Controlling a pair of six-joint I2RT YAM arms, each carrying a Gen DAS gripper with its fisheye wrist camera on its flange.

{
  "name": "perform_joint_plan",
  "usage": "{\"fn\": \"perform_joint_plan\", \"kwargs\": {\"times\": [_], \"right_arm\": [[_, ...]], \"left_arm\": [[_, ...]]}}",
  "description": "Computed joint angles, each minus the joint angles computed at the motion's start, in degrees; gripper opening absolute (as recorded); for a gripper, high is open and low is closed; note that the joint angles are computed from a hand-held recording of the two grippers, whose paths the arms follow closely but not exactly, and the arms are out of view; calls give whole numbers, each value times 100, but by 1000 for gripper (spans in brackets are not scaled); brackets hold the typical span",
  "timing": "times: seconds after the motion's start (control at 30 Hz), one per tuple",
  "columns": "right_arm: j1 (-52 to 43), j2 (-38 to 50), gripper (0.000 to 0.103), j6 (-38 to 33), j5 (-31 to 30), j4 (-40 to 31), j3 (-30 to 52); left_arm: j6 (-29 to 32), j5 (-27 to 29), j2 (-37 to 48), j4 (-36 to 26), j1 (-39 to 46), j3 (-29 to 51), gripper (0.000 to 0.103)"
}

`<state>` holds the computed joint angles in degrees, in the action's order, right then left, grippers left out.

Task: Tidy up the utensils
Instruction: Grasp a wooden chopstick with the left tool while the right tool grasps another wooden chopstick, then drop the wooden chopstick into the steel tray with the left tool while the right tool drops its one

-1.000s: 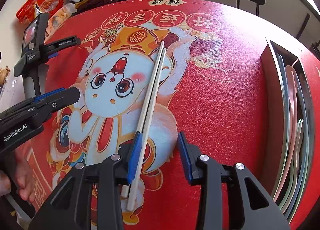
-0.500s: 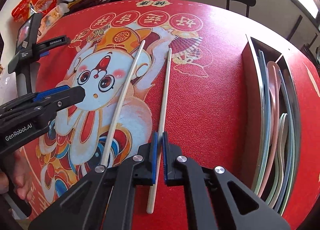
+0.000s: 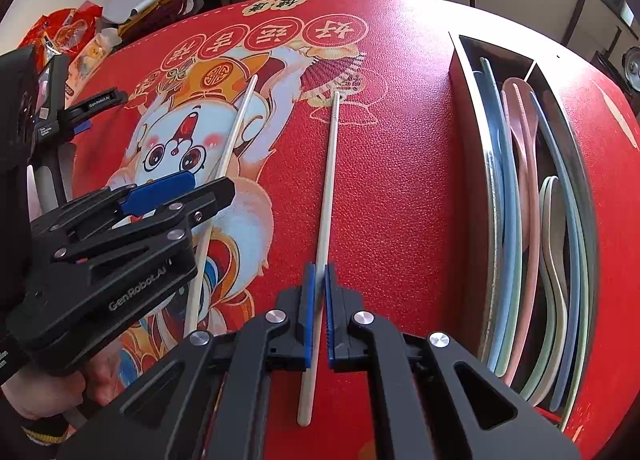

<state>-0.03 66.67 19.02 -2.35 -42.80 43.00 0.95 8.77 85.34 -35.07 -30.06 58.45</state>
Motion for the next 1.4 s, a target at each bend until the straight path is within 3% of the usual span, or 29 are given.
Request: {"fn": "perform_joint_plan", "kwargs": {"times": [0.03,0.13,0.47,0.6,0.87,1.13,1.4], "right_arm": [[-50,-19,5,-30,-66,9,-19],[-221,-49,6,-106,-300,47,-74],[5,-2,7,-28,-16,130,-96],[284,63,7,30,371,131,-54],[406,212,7,-50,585,202,18],[-9,-220,6,-94,-196,119,-175],[-364,-969,6,-118,-491,-327,18]], "left_arm": [[50,-121,14,9,-24,10,21],[163,-104,14,-29,75,13,13],[502,29,-266,-177,527,-216,13],[485,154,-333,-214,720,-276,13],[275,-12,-511,-141,649,-450,12],[134,544,-943,-522,1159,-613,10],[-53,767,-1210,-1134,1247,100,10]]}}
